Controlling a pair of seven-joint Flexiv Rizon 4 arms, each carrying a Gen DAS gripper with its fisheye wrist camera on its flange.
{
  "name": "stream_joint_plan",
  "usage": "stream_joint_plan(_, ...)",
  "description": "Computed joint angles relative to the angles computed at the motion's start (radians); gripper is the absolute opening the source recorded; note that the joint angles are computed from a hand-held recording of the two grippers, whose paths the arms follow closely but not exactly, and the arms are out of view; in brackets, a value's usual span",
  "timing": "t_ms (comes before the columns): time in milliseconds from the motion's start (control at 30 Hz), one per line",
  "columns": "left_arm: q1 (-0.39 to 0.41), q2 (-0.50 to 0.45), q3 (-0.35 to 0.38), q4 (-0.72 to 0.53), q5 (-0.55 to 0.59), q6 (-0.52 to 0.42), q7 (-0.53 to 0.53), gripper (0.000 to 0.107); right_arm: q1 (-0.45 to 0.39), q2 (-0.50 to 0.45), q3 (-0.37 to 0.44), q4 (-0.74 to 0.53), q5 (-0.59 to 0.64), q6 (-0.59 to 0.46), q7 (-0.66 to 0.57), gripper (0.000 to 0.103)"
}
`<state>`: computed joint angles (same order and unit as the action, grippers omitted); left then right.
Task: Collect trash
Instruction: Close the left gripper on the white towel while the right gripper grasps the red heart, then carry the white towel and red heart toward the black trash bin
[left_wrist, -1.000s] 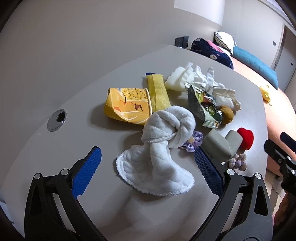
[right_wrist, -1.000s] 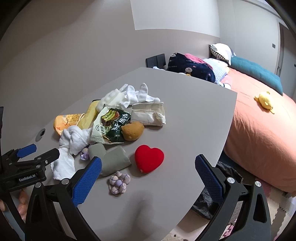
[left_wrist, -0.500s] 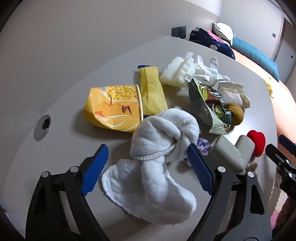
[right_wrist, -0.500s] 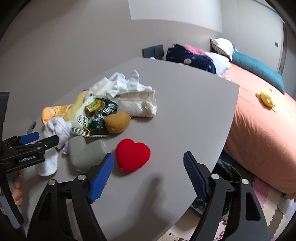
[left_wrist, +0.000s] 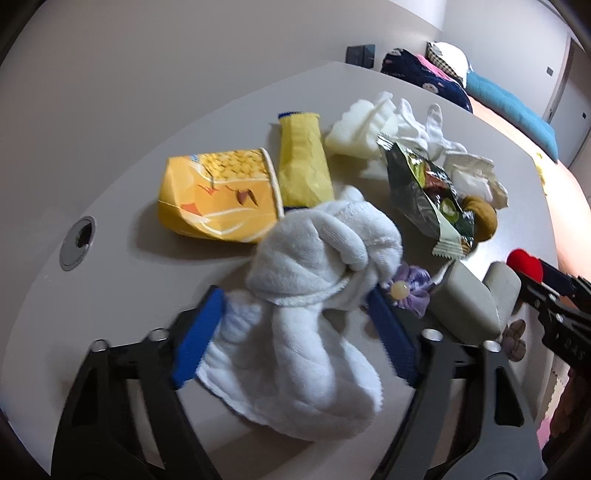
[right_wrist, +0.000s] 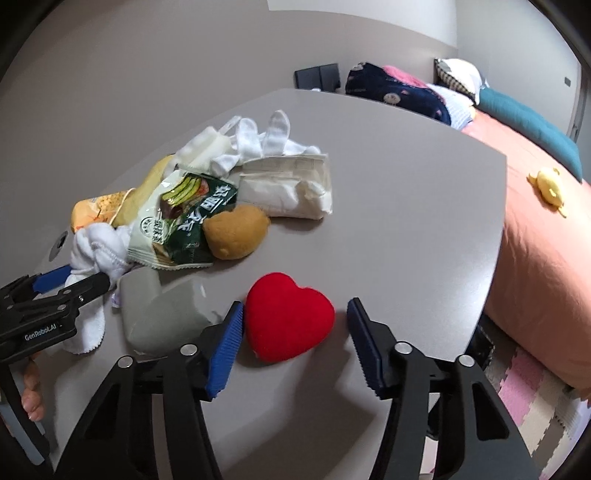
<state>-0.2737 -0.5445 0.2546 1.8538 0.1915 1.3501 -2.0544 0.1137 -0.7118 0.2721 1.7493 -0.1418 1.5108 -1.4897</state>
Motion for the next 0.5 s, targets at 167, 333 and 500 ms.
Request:
stream_joint_plan(167, -0.027, -0.004, 0.020, -0.014, 0.028, -0.037, -0.024, 0.034, -0.010, 0.000, 0.009, -0.002, 0.001, -0.005, -0.012, 0.048)
stream_joint_plan(333, -0.053, 0.023, 0.059, 0.005, 0.068, -0.021, -0.100, 0.012, -0.047, 0.005, 0.052, -0.004, 0.020, -0.019, -0.045, 0.048)
stream_joint_plan(500, -0.104, 0.075, 0.117, 0.007, 0.177, -0.044, -0.206, 0.011, -0.085, 0.023, 0.089, 0.002, 0.048, 0.001, -0.077, 0.048)
